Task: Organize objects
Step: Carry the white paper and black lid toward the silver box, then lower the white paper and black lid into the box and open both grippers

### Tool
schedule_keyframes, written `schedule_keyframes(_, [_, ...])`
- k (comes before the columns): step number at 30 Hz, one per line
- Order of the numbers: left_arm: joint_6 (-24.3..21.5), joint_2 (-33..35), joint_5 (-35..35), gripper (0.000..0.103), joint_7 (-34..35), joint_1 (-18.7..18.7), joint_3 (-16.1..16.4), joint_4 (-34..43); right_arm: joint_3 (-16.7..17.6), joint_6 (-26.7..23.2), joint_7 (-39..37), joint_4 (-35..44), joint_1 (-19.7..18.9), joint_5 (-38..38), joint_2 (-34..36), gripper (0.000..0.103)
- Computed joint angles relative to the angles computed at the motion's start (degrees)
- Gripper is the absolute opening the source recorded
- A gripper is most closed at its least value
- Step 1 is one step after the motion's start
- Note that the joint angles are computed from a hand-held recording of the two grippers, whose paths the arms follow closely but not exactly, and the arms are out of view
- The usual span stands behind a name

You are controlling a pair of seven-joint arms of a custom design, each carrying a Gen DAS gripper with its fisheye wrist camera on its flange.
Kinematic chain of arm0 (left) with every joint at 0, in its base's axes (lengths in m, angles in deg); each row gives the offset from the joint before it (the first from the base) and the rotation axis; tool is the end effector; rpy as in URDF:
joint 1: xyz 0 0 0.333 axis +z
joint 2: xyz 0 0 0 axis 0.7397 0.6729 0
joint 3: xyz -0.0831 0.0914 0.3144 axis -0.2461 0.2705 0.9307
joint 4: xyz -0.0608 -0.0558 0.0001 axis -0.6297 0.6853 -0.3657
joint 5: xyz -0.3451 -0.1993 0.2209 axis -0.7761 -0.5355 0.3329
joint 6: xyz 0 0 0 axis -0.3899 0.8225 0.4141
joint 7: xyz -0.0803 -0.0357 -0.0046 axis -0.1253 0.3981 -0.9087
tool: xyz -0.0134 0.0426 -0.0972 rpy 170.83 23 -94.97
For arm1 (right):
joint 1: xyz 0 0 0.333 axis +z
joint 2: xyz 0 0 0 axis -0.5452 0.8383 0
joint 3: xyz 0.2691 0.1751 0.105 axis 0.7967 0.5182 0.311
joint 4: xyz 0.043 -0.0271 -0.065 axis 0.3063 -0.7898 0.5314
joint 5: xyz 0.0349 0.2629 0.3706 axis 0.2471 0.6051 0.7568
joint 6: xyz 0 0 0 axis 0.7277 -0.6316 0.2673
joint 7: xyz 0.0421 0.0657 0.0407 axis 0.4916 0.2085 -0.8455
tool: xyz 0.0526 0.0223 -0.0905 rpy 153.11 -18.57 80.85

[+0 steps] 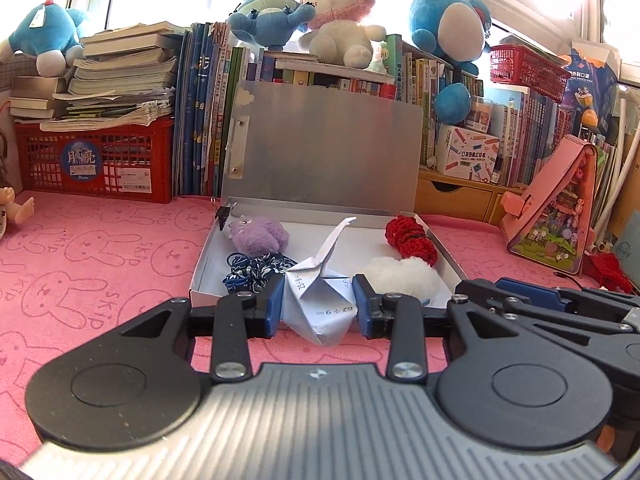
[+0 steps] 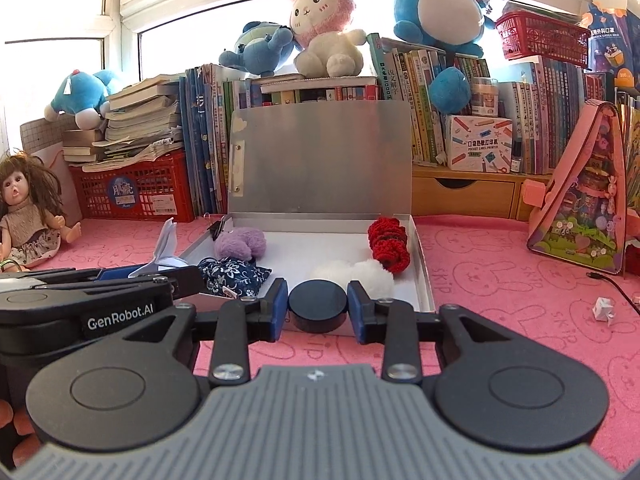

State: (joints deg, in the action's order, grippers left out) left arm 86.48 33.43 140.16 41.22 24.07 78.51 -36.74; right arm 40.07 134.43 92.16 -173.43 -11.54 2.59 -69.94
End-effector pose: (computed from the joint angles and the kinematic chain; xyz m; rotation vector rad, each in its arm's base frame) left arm 0.5676 -0.4187 0.4494 -1.6022 1.4999 -1.0977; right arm 0.5575 0.2167 0.4453 -1.6090 1.3404 -0.7682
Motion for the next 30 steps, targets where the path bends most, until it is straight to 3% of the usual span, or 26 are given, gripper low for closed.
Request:
schedule_keyframes(2, [0.1,1.0,-1.1,0.041,2.0,0.4,0.4,1.4,-0.3,-2.1,5.0,1.1,-1.6,-4.7,0.6,0.038])
schedule_keyframes(4, [0.7,2.2,-2.2,0.041,4.1,0.7,0.9,3.2,1.4,-4.4,16.1,2.1,-6.4,-16.2,1.3,0.038])
schedule_keyframes(8, [3.7,6.1,-7.9,0.041,10.3,1.5,2.1,8.5,15.4,-10.4,40.1,7.9,-26.4,-42.2,4.9,0.038])
schedule_keyframes(10, [5.1,8.5,-11.9,0.041,13.9,1.6,2.9,11.6,24.8,-13.2,42.2,11.3,-36.3,-45.9,7.7,0.038])
schedule_keyframes(11, [5.8,9.6,-13.8,0.041,15.8,1.6,3.3,13.0,27.9,-14.4,41.1,12.8,-39.2,-45.6,9.0,0.038])
schedule_keyframes(13, [6.8,12.6,-19.0,0.041,21.0,2.0,3.6,16.6,29.7,-16.7,38.8,15.7,-40.6,-44.4,11.4,0.038])
schedule_keyframes(17, [6.8,17.7,-26.2,0.041,27.4,1.9,4.7,22.6,28.0,-21.3,36.5,21.8,-38.3,-41.5,15.7,0.038])
schedule_keyframes(30, [7.0,28.3,-42.0,0.041,41.5,0.2,8.4,34.5,18.5,-29.6,32.0,34.5,-27.8,-34.8,24.5,0.039])
